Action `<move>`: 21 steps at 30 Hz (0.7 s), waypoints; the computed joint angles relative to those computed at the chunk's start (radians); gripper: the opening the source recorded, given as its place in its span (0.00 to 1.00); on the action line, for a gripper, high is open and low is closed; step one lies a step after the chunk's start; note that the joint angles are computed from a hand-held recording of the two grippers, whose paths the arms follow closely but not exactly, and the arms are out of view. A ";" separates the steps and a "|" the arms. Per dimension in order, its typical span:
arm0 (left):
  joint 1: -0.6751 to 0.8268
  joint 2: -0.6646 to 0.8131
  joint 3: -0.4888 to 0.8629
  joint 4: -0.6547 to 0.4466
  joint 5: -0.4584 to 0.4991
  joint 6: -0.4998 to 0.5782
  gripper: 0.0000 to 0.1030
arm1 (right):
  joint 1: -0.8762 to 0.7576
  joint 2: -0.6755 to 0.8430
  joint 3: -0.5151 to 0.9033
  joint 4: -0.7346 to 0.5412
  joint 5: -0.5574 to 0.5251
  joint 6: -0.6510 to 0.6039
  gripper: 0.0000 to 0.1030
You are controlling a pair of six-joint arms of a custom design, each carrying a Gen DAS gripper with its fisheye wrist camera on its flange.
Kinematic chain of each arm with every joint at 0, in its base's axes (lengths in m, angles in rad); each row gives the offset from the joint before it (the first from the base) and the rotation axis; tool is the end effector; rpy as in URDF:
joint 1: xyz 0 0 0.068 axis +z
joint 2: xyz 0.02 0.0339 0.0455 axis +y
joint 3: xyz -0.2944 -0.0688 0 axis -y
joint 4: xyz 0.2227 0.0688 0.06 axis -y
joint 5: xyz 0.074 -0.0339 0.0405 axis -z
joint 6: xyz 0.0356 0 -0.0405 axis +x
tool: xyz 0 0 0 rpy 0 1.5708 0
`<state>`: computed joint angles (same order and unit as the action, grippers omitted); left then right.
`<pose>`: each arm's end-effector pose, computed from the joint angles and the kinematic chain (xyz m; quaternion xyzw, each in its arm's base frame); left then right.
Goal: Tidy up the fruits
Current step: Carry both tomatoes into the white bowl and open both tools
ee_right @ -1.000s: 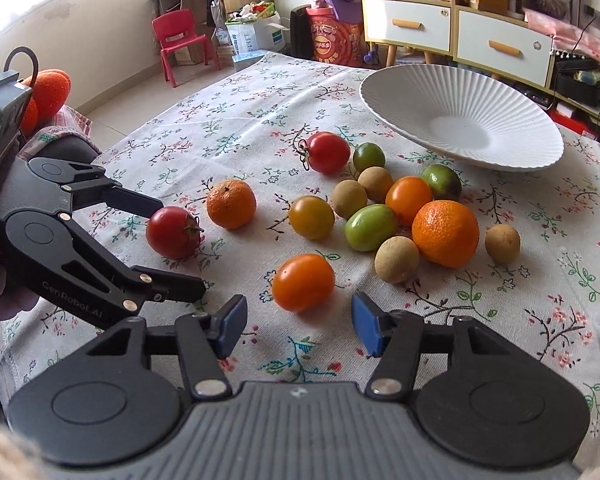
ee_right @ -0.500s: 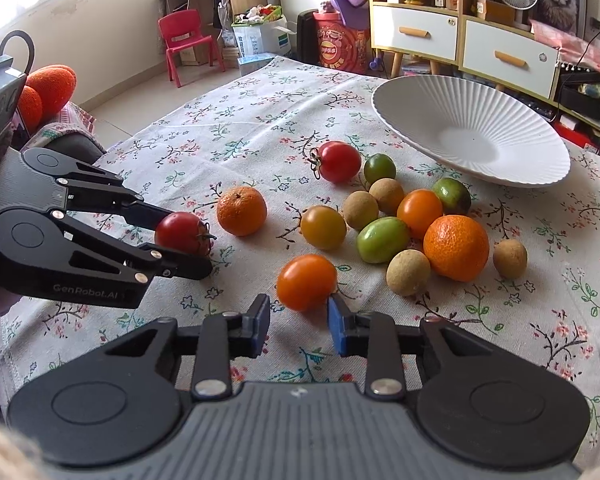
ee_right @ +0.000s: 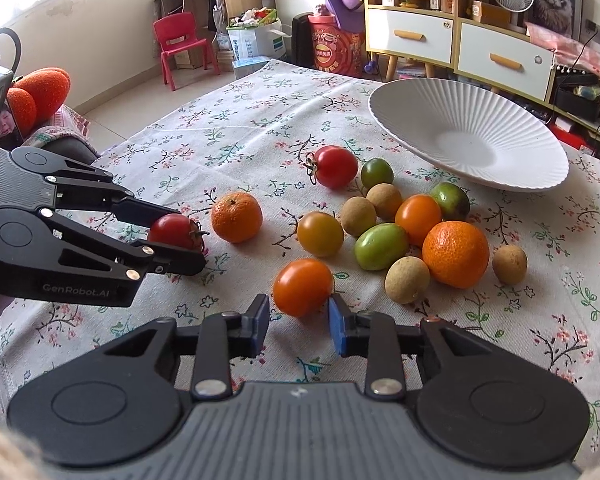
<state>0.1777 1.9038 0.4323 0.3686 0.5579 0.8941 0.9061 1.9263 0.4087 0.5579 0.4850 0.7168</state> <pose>0.2445 0.0248 0.0831 0.3876 0.8534 -0.1165 0.3284 0.1702 0.1903 0.0839 -0.0156 0.9285 0.0541 0.3671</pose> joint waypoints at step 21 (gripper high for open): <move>-0.005 -0.033 0.037 -0.098 -0.014 -0.017 0.31 | 0.002 -0.013 0.021 -0.029 0.036 -0.011 0.28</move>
<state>0.1729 1.8707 0.4691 0.2707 0.5438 0.8771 0.9083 1.9131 0.4293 0.5288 0.5207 0.7060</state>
